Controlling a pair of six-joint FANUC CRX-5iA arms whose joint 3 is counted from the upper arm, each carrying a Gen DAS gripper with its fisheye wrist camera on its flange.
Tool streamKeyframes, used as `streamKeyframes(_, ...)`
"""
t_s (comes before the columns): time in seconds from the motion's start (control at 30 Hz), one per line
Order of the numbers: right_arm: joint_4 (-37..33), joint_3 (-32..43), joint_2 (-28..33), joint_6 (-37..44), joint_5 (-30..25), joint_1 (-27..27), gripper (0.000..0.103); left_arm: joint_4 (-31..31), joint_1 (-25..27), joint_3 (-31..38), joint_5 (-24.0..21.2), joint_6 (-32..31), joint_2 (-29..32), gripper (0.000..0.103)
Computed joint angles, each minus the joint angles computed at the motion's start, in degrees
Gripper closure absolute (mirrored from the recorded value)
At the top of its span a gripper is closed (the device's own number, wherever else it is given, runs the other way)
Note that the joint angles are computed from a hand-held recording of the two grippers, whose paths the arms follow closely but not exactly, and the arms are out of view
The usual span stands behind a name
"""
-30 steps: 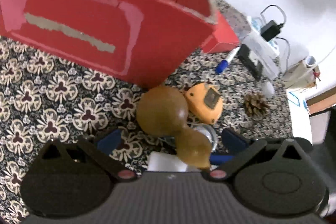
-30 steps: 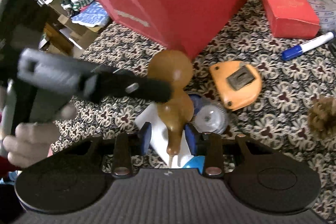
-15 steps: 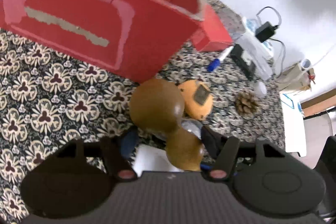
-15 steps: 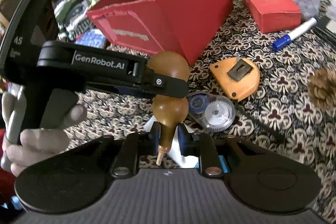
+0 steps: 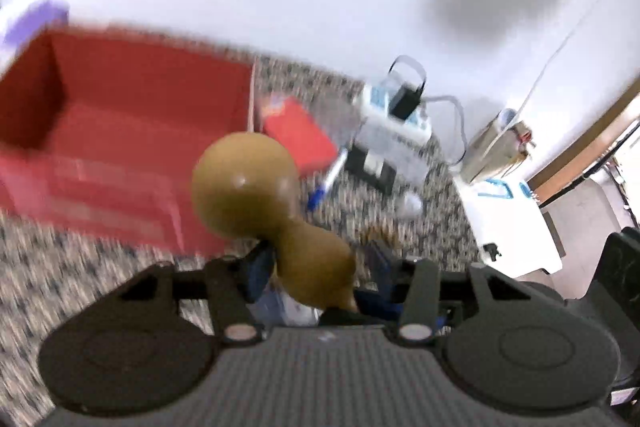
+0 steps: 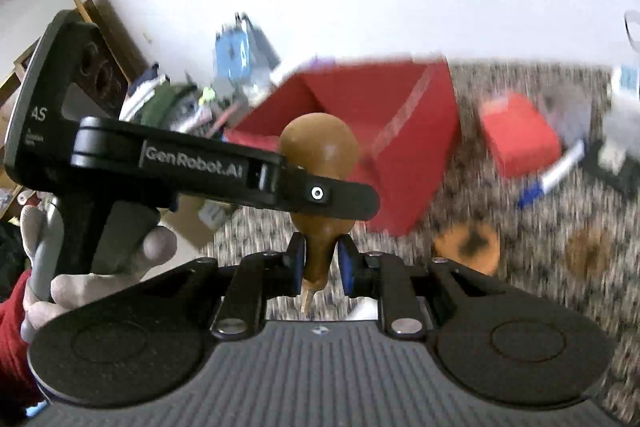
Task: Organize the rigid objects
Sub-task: 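Lift the gourd with the right tool and carry it over the red box, then lower the gourd into the red box and open the right tool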
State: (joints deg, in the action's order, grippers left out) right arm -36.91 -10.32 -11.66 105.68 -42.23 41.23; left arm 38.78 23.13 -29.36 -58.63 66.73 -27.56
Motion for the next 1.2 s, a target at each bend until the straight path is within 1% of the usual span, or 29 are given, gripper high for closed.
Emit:
streamKeyframes(0.1,4.0,1.6,1.9,-5.1,5.5,3.5,0.102,3.0,3.9,3.0,-2.0,-5.9,2.8,0.054)
streamKeyframes(0.17,7.3,3.4,4.4,-10.2,8.6,5.9,0.102,3.8,6.2,5.0,-2.7,-10.3,5.0,0.054)
streamKeyframes(0.3,11.1,8.1,11.2,-19.3,12.5,9.3,0.102,3.1,10.3,9.3,-4.5,-14.9,11.2,0.054)
streamKeyframes(0.37,13.6,10.4,14.9,-24.4,14.8,10.9,0.102,1.7,11.7,11.6,-5.0,-15.9,14.5,0.054)
streamKeyframes(0.43,15.6,13.0,18.6,-28.7,15.5,11.9,0.102,-0.1,12.7,13.6,-4.8,-16.1,17.8,0.054)
streamKeyframes(0.5,14.9,15.9,21.8,-30.6,15.3,12.2,0.101,-1.2,13.6,15.1,-4.6,-16.9,20.8,0.054)
streamKeyframes(0.6,18.1,19.7,27.1,-36.6,14.8,13.6,0.101,-3.0,14.5,17.4,-4.7,-16.6,25.2,0.054)
streamKeyframes(0.67,19.3,21.4,29.5,-39.5,14.5,14.3,0.102,-5.1,14.9,18.7,-4.4,-16.2,27.4,0.054)
streamKeyframes(0.77,22.0,23.4,32.2,-45.2,13.2,15.6,0.102,-8.0,15.1,19.7,-3.8,-16.2,29.0,0.054)
streamKeyframes(0.8,22.3,24.2,33.0,-45.7,12.5,15.8,0.102,-8.4,15.3,19.9,-3.9,-16.7,29.3,0.052)
streamKeyframes(0.83,21.9,25.4,33.9,-45.3,11.3,15.9,0.101,-9.0,15.5,19.8,-3.4,-17.3,29.1,0.046)
streamKeyframes(0.87,20.6,26.8,34.8,-44.4,10.3,15.6,0.099,-9.2,15.9,19.5,-3.0,-18.1,28.8,0.035)
streamKeyframes(0.93,16.4,29.5,35.9,-41.2,7.5,14.7,0.098,-8.4,16.8,18.1,-1.2,-20.5,27.6,0.025)
streamKeyframes(1.0,14.7,30.3,35.6,-39.0,5.7,14.5,0.097,-6.5,18.1,17.9,-2.5,-23.0,27.7,0.025)
streamKeyframes(1.07,14.2,31.1,35.6,-36.6,3.8,14.5,0.094,-6.2,18.4,17.7,-2.8,-24.2,27.5,0.024)
streamKeyframes(1.1,14.4,31.2,35.5,-36.1,3.1,14.5,0.094,-6.5,18.3,16.9,-1.8,-24.8,26.6,0.024)
streamKeyframes(1.13,15.7,30.4,34.8,-36.2,3.4,14.8,0.094,-7.0,18.1,15.7,0.3,-25.3,25.2,0.015)
streamKeyframes(1.17,16.4,29.2,33.9,-36.0,4.1,15.0,0.094,-6.8,18.0,14.1,2.4,-26.7,23.9,0.011)
streamKeyframes(1.2,16.5,28.0,32.7,-35.6,4.7,14.8,0.094,-6.6,18.0,13.0,3.6,-27.9,23.0,0.011)
